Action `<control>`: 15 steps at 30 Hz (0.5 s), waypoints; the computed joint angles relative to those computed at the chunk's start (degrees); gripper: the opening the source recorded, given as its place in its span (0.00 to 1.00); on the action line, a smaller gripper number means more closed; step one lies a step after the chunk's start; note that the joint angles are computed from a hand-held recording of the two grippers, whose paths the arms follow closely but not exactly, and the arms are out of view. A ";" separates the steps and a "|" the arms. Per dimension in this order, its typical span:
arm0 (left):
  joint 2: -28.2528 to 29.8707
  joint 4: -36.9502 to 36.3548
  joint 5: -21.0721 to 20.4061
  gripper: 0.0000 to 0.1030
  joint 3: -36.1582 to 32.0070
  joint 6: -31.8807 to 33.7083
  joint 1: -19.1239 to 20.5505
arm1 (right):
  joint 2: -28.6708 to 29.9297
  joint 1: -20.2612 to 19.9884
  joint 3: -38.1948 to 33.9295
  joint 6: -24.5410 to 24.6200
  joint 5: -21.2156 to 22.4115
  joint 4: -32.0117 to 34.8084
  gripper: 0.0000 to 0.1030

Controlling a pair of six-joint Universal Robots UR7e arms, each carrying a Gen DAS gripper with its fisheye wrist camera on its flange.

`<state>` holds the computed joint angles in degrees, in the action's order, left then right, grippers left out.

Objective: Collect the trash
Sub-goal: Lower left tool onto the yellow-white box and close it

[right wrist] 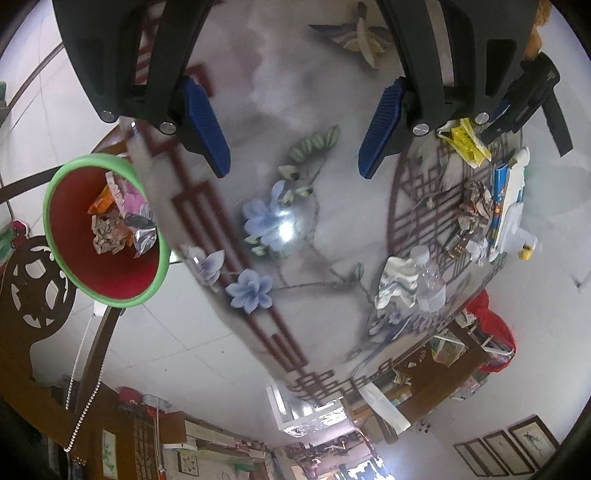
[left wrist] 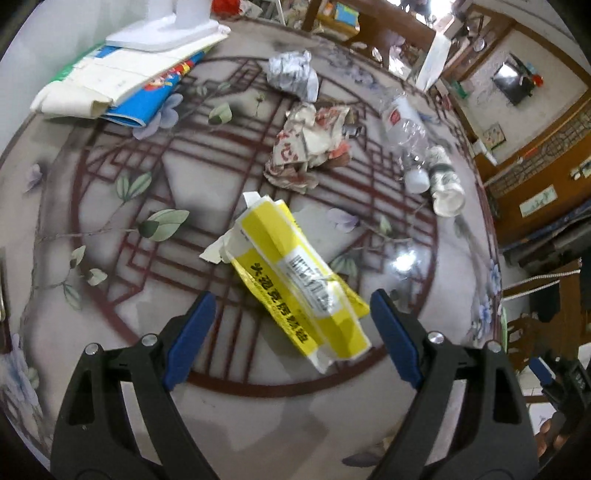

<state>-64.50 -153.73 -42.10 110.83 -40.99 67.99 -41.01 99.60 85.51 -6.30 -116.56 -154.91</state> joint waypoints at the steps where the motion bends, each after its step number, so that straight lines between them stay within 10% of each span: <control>1: 0.18 0.60 -0.72 0.81 -0.46 0.67 0.46 | 0.10 0.17 0.22 0.30 -0.25 -0.09 0.68; 15: 4.62 -1.54 -0.96 0.81 -5.84 15.42 2.02 | 1.09 1.95 1.26 3.62 -5.04 -0.99 0.68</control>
